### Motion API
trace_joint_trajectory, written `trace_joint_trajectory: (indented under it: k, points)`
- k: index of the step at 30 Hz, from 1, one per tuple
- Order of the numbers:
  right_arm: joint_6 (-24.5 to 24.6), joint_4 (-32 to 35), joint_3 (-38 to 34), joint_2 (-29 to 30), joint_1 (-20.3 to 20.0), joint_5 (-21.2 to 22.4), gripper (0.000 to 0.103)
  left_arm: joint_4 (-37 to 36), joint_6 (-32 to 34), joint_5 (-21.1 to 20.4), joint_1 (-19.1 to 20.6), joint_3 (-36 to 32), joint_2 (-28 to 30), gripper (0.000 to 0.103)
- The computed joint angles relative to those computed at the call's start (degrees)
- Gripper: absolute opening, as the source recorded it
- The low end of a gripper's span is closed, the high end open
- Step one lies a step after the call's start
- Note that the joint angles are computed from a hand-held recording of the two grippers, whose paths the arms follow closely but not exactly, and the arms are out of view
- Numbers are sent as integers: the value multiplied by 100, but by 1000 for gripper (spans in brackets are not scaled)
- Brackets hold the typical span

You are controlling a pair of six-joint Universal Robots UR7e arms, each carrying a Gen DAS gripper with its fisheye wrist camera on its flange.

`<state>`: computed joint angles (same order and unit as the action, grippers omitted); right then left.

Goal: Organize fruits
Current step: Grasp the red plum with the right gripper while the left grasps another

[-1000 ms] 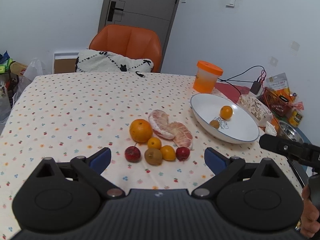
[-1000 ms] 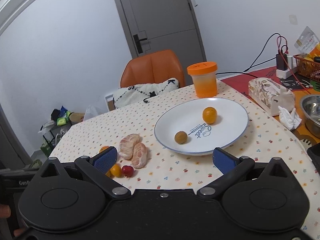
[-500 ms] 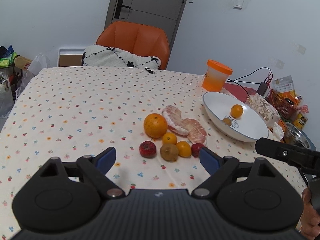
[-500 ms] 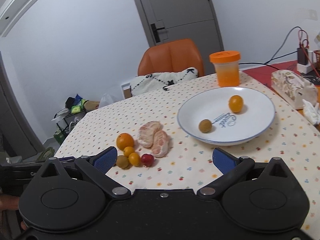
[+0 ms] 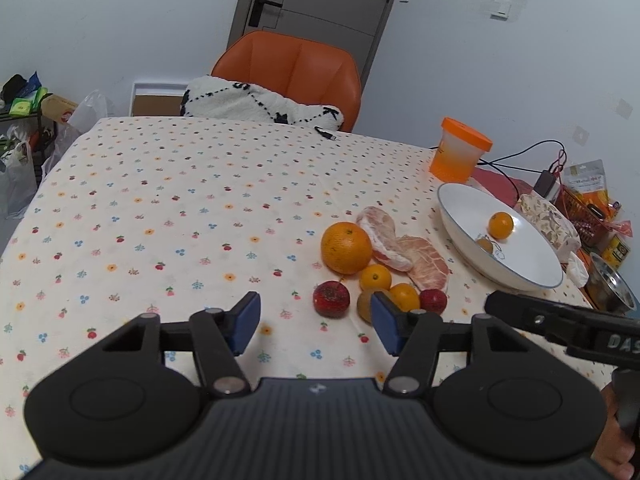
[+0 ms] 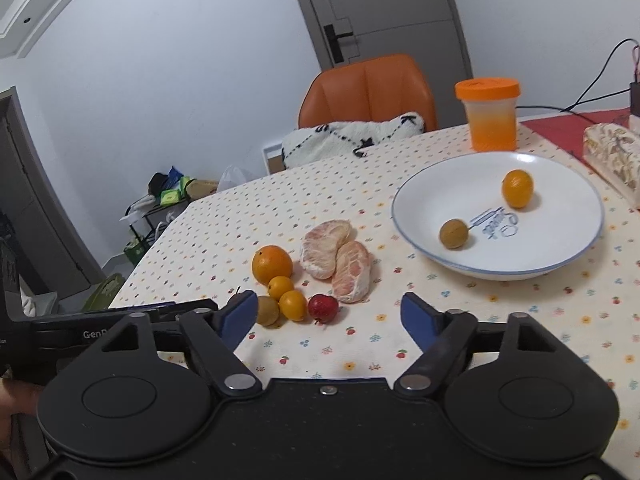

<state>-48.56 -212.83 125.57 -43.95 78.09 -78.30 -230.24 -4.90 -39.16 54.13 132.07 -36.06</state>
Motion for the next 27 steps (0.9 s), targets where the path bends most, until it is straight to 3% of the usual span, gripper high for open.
trace_joint_trajectory:
  k: [4, 11, 21, 24, 27]
  points:
    - [84, 216, -176, 91, 62, -128, 64, -24, 131, -112, 28, -88, 15, 56]
    - [187, 589, -460, 224, 138, -229, 58, 213, 221, -285, 105, -248, 33, 46]
    - [247, 1007, -742, 368, 208, -331, 48, 372, 224, -239, 248, -380, -8, 46]
    - [310, 1140, -785, 377, 204, -342, 34, 395, 170, -216, 308, -425, 10, 37]
    - [371, 1256, -798, 355, 155, -272, 25, 453, 104, -333, 386, -469, -5, 36]
